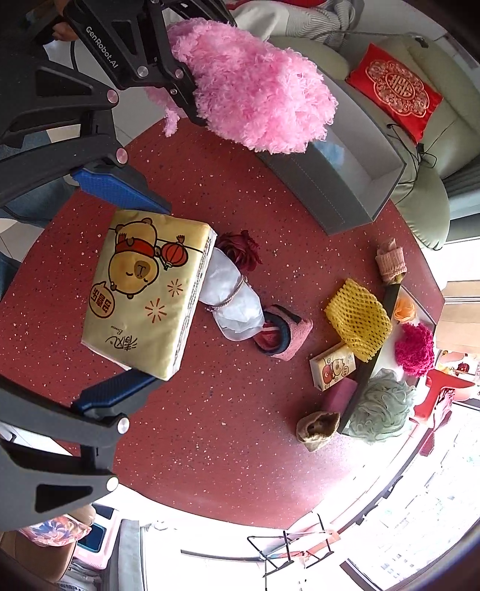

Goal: Organize soft objects
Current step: 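Lift and carry the pink bundle and tissue pack over the white box with both grippers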

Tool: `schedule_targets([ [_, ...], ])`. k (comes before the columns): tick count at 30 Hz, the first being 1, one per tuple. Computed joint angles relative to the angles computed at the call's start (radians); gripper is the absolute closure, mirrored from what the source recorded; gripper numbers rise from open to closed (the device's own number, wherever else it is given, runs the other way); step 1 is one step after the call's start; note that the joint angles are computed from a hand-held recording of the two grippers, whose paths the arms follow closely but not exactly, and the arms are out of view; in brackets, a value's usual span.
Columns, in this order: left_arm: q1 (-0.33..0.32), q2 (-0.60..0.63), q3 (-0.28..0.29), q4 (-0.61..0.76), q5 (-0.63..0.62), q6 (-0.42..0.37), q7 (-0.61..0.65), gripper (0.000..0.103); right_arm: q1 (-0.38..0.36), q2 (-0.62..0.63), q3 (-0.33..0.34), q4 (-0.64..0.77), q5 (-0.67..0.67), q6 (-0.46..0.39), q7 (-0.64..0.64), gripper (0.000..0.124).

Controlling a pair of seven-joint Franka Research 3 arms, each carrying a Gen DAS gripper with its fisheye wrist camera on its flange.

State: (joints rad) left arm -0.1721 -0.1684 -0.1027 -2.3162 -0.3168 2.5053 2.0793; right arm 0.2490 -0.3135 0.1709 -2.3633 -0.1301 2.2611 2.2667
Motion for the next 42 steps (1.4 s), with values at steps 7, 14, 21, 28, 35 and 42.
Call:
schedule_targets([
  [7,0.021,0.010,0.014,0.010,-0.012,0.013,-0.006,0.045,0.011,0.045,0.008,0.053,-0.025,-0.011,0.001,0.042],
  [14,0.051,0.024,0.025,0.026,-0.014,0.043,-0.028,0.045,0.030,0.098,0.006,0.120,-0.062,-0.019,0.001,0.042],
  [21,0.107,0.073,0.032,0.088,0.026,0.053,-0.131,0.045,0.055,0.197,-0.012,0.249,-0.075,-0.016,-0.023,0.042],
  [28,0.163,0.175,0.023,0.202,0.089,0.066,-0.230,0.045,0.095,0.349,-0.042,0.454,-0.102,-0.037,-0.087,0.042],
  [35,0.202,0.298,0.001,0.329,0.186,0.062,-0.335,0.045,0.136,0.505,-0.085,0.647,-0.076,-0.047,-0.139,0.042],
  [42,0.221,0.403,-0.023,0.435,0.252,0.035,-0.415,0.045,0.159,0.639,-0.124,0.794,-0.027,-0.054,-0.171,0.042],
])
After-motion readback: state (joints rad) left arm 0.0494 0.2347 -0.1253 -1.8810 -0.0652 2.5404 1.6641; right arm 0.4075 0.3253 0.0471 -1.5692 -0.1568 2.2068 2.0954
